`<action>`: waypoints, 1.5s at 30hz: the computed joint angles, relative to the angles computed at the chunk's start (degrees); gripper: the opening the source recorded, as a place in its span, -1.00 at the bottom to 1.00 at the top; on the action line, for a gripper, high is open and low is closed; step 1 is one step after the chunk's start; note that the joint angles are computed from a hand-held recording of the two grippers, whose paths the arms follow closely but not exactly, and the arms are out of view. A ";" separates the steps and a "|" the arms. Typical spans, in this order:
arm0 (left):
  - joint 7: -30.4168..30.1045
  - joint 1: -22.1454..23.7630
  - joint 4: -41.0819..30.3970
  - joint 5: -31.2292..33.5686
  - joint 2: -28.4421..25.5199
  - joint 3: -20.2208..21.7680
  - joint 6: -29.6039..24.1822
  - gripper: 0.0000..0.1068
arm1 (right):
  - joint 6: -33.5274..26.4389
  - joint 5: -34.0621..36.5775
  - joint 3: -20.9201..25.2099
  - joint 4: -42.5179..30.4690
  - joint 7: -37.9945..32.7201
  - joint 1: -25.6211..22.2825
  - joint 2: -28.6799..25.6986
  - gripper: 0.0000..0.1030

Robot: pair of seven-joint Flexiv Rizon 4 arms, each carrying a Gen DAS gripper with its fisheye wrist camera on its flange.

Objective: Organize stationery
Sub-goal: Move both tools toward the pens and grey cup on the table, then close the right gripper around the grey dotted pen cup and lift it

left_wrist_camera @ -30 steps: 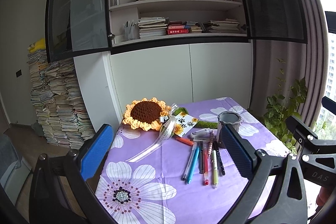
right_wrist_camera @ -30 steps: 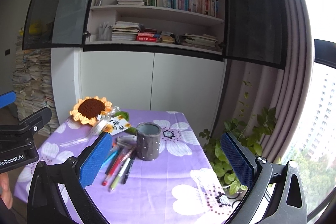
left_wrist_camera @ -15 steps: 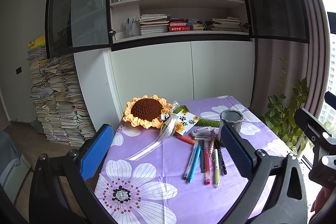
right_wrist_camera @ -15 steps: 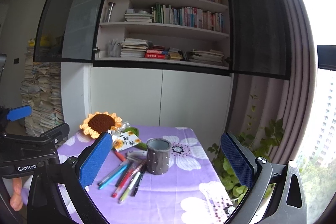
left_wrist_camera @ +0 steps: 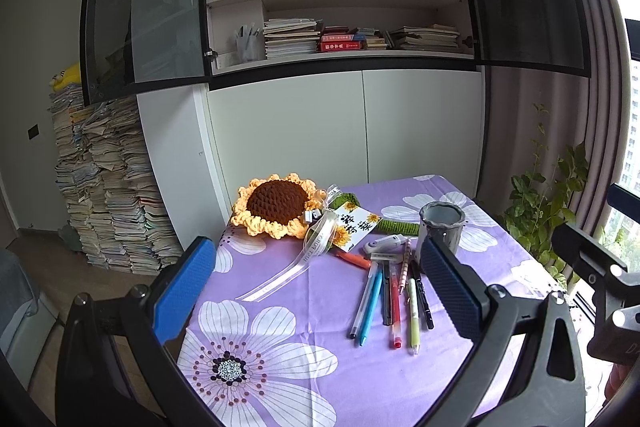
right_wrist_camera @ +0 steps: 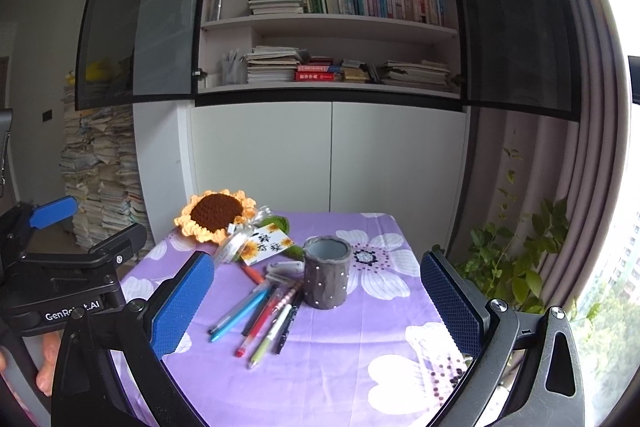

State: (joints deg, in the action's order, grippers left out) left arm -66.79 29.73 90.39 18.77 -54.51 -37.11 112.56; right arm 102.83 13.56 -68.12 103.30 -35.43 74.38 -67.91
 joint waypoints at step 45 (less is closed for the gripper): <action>18.35 -23.58 -30.49 -34.96 -14.78 20.47 -23.41 0.91 | -24.31 -36.44 57.42 -47.24 -10.45 -53.82 -2.37 0.42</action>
